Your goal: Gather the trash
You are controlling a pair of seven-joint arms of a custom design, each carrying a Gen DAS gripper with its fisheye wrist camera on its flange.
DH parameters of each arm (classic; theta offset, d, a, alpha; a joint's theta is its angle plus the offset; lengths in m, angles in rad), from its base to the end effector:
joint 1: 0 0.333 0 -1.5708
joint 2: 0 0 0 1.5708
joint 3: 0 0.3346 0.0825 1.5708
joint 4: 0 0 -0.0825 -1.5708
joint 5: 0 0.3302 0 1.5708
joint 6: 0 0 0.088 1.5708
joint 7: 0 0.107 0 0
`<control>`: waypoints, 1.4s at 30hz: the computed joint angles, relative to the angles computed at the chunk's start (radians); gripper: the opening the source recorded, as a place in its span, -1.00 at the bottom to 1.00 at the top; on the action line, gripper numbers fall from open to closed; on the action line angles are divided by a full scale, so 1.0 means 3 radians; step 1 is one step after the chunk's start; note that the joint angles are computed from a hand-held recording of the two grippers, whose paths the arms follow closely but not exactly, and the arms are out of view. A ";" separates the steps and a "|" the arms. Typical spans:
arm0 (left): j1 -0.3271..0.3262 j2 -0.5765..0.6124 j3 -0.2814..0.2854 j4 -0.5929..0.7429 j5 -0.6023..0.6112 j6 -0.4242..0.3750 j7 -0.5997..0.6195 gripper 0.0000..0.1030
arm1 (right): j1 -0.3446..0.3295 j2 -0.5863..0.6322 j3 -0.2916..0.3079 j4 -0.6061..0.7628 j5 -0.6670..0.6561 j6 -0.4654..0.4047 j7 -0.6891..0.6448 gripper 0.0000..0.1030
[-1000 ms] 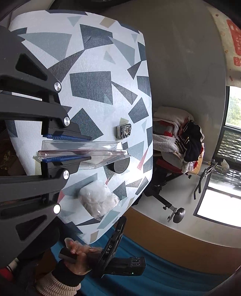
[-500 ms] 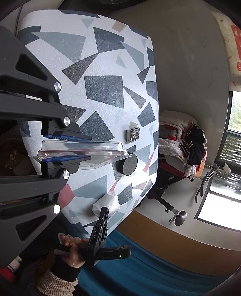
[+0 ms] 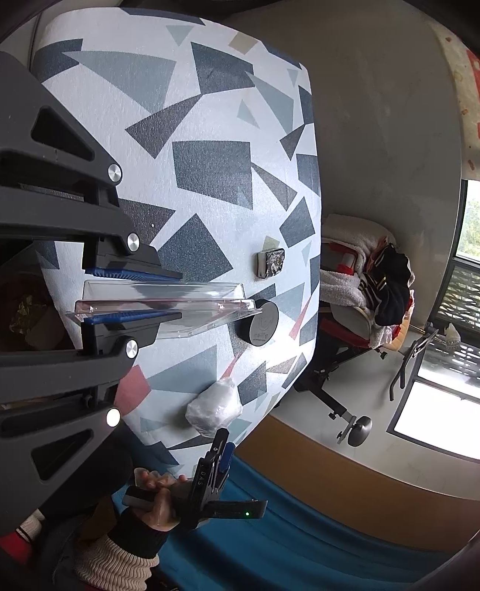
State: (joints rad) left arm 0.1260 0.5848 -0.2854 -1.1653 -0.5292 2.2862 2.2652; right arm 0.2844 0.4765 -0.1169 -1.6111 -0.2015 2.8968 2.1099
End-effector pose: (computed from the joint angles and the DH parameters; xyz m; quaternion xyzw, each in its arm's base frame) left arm 0.7179 -0.0585 0.5575 -0.4592 0.7931 -0.3926 0.0777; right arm 0.6769 0.1442 0.4909 -0.5939 0.6981 -0.2390 0.3205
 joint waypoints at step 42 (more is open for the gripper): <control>-0.0030 -0.1089 0.0217 -0.1564 -0.0575 0.0116 0.0603 -0.72 | -0.0097 -0.0689 0.0660 -0.1083 0.1039 0.0904 -0.1082 -0.09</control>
State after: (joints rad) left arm 0.1171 0.2582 -0.2203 -1.6344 -0.7018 2.3209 2.4462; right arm 0.2552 0.2697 0.0812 -1.9361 0.1101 3.1681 1.7851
